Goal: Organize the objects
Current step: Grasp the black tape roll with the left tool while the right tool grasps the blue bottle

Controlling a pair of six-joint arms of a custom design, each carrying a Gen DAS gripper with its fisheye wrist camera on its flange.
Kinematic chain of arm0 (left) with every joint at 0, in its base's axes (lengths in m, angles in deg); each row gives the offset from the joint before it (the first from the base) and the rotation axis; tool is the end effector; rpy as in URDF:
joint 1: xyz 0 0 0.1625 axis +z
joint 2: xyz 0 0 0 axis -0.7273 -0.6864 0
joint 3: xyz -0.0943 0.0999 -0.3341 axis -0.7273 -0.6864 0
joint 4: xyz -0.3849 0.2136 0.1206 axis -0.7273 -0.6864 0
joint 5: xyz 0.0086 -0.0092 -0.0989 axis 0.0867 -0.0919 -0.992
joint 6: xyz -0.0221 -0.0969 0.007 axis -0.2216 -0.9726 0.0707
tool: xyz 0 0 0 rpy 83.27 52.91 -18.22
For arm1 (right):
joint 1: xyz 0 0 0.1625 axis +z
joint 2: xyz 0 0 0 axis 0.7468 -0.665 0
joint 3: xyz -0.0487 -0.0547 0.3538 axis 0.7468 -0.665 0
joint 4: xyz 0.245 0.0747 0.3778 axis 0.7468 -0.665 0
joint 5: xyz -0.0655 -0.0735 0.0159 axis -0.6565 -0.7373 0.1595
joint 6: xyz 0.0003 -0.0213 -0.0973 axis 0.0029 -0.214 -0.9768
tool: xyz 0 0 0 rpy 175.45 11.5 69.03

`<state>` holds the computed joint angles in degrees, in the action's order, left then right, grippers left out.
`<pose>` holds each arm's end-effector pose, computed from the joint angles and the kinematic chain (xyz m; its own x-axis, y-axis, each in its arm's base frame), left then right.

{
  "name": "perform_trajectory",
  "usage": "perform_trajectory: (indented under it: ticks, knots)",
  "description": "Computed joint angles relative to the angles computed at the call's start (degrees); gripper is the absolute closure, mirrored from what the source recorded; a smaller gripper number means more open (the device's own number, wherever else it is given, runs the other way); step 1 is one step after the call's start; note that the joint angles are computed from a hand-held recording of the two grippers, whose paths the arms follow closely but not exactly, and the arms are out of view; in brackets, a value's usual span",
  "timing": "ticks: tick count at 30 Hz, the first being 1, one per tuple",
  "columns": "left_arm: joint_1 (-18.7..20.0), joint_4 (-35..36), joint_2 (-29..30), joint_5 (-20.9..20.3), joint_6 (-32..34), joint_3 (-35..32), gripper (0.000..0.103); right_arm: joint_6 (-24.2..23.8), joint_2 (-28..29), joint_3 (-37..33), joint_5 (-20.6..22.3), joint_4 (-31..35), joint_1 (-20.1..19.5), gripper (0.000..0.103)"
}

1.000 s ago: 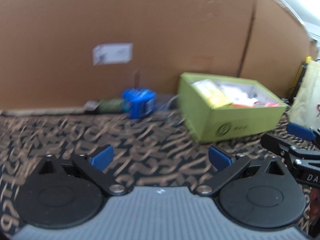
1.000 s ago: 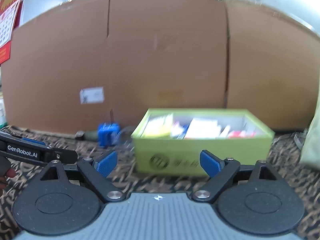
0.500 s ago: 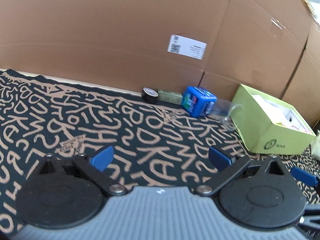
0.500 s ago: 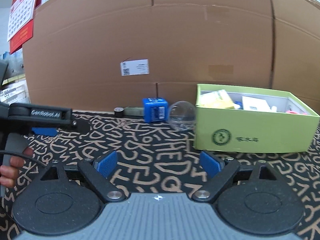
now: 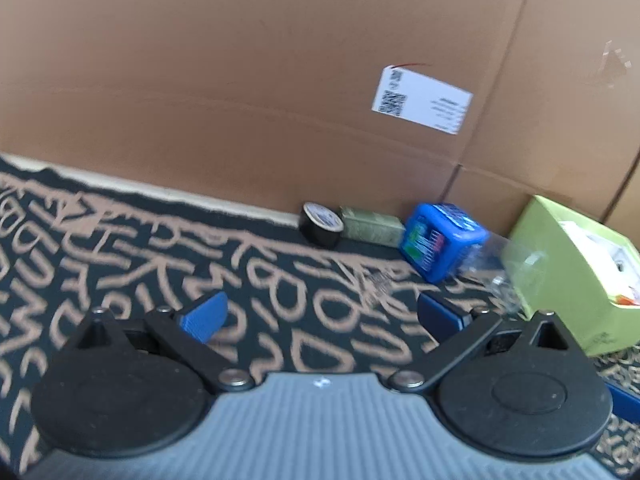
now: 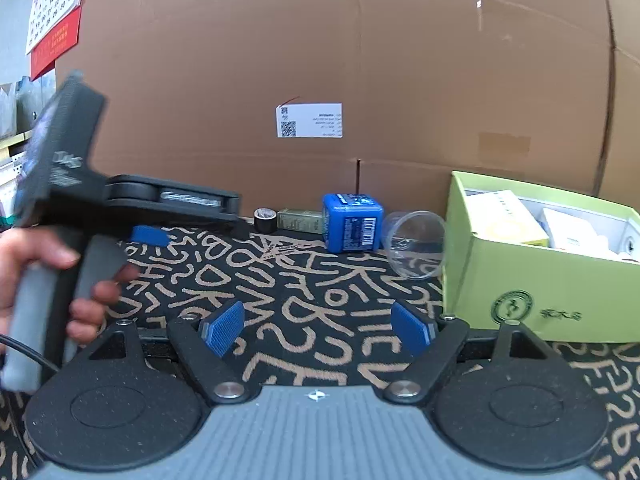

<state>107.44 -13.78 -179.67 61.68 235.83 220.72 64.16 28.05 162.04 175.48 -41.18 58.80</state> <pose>0.0755 -0.3191 0.2044 -0.7758 -0.4383 -0.4539 0.2325 0.4702 -0.8514 0.2295 -0.3147 -0.1103 -0.5046 -0.7021 0.5024 -0.8540 0.3206 -0.4097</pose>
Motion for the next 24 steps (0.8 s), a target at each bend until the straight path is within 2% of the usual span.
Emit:
perform_trajectory:
  ticks: [1,3,5,9,12,14,16,18,20,24]
  knots:
    - [2.0,-2.2,1.4,1.3,2.9,-1.3,0.003,0.1,0.9,-0.9,0.3,0.3,0.2,0.019]
    - [6.0,-6.5,3.7,4.5,8.9,-3.6,0.015,0.1,2.4,-2.6,0.6,1.1,0.5,0.020]
    - [9.1,-8.0,6.9,7.0,11.9,-6.5,0.020,-0.4,3.9,-4.5,0.9,1.9,0.9,0.021]
    - [13.1,-10.6,11.5,10.6,15.6,-10.6,0.020,-1.4,6.6,-8.9,1.7,2.6,2.1,0.022]
    - [15.1,-11.7,15.0,11.2,17.9,-13.6,0.021,-2.6,8.7,-12.8,1.4,2.4,3.1,0.022]
    - [15.6,-12.9,16.2,10.9,20.5,-14.6,0.026,-3.0,10.8,-16.1,1.6,2.6,3.7,0.022]
    - [16.5,-11.6,16.4,13.3,21.3,-15.4,0.030,-3.0,13.0,-19.4,2.2,3.4,4.1,0.022]
    - [17.0,-10.9,15.8,16.0,23.1,-15.0,0.051,-2.8,15.6,-23.2,3.8,4.7,4.6,0.023]
    - [17.3,-10.1,15.3,17.4,23.6,-14.7,0.063,-2.6,17.8,-26.1,5.4,4.7,5.1,0.023]
    - [18.3,-8.7,14.5,20.1,23.5,-14.6,0.067,-3.5,21.9,-31.4,9.4,6.1,6.2,0.025]
